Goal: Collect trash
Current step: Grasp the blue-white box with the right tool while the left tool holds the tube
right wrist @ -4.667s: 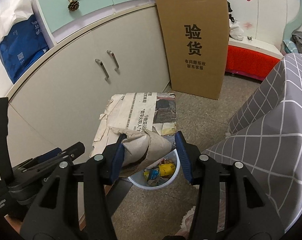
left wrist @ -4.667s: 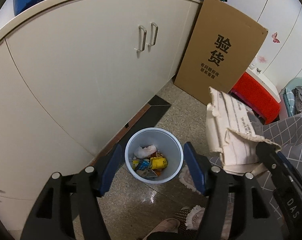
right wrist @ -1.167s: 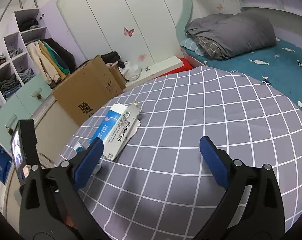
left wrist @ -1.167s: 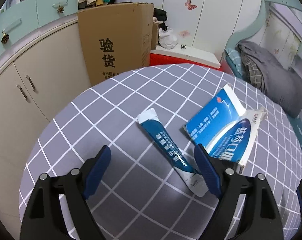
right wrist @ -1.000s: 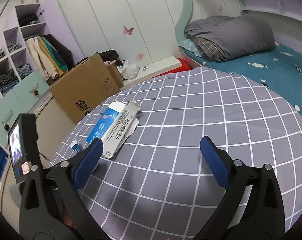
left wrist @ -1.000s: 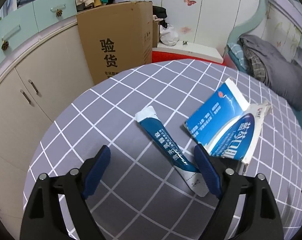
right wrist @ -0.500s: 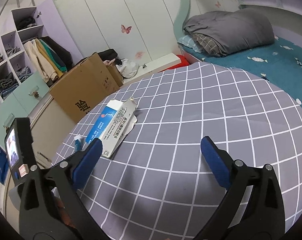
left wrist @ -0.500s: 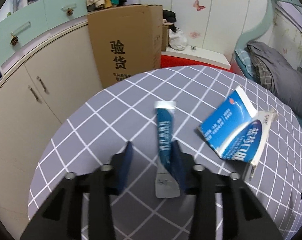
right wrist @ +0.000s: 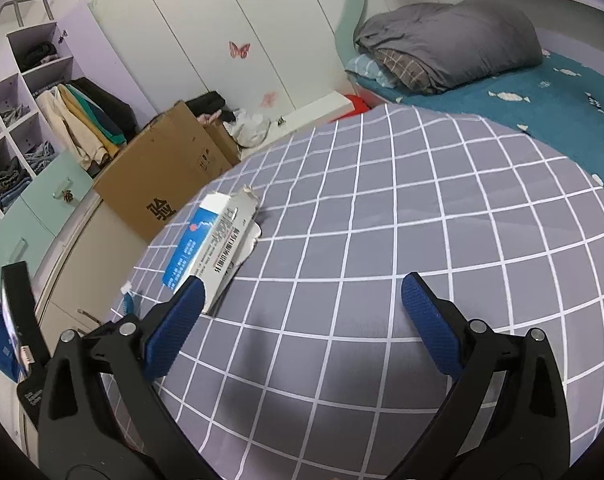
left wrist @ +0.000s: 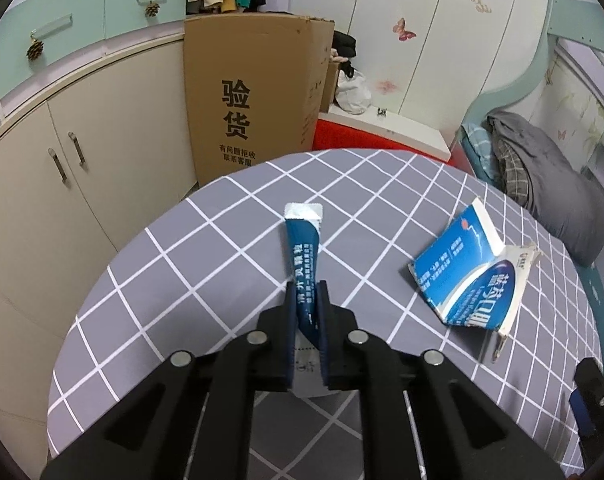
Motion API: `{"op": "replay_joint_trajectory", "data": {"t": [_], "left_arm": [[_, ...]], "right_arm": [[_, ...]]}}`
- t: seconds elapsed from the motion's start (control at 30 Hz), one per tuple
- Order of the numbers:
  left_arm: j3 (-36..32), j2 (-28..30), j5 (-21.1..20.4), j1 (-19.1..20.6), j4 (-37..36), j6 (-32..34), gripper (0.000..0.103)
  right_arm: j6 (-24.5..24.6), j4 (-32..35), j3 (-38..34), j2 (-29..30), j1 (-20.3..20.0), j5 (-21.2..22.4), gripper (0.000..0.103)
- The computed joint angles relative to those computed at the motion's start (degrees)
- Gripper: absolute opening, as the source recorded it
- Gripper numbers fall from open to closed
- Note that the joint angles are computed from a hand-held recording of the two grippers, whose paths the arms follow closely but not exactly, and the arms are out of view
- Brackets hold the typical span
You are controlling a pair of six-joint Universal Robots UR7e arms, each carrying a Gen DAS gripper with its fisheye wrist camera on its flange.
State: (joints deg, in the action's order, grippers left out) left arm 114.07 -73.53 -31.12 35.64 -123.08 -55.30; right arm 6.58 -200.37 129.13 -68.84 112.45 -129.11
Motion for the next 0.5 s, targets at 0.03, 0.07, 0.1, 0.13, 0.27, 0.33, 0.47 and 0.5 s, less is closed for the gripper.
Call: {"op": "replay_joint_trajectory", "data": {"t": [0.03,0.07,0.1,0.13,0.27,0.33,0.47,0.5], "left_arm": [[0.16,0.02,-0.07,0.01,-0.59,0.23,0.009],[0.30,-0.01,-0.14,0.03,-1.19,0.53,0.009],[0.36,-0.01,-0.08,-0.05,-1.23,0.41,0.009],[0.42,0.00,-0.11,-0.10,-1.24,0.32,0.009],[0.42,-0.26,-1.56,0.47,-1.73,0.37,0.009],[0.49,-0.25,-1.56,0.42,-1.76,0.25,0.009],[0.63,-0.17,-1.52,0.31,-2.02,-0.03,0.009],[0.71,-0.22,-1.50,0.37,-2.12,0.10,0.009]], "right_arm": [[0.34,0.58,-0.35,0.20,0.16,-0.60,0.096],[0.37,0.86,-0.64,0.38,0.33,-1.19,0.096],[-0.28,0.55,-1.03,0.78,0.79,-2.04,0.096],[-0.67,0.60,-1.55,1.26,1.30,-2.82,0.096],[-0.38,6.55,-5.34,1.68,1.87,-2.34,0.096],[1.03,9.11,-7.81,2.62,2.06,-2.15,0.096],[3.62,14.05,-11.53,5.03,2.44,0.07,0.096],[3.70,15.45,-12.69,6.14,2.67,-0.05,0.096]]}}
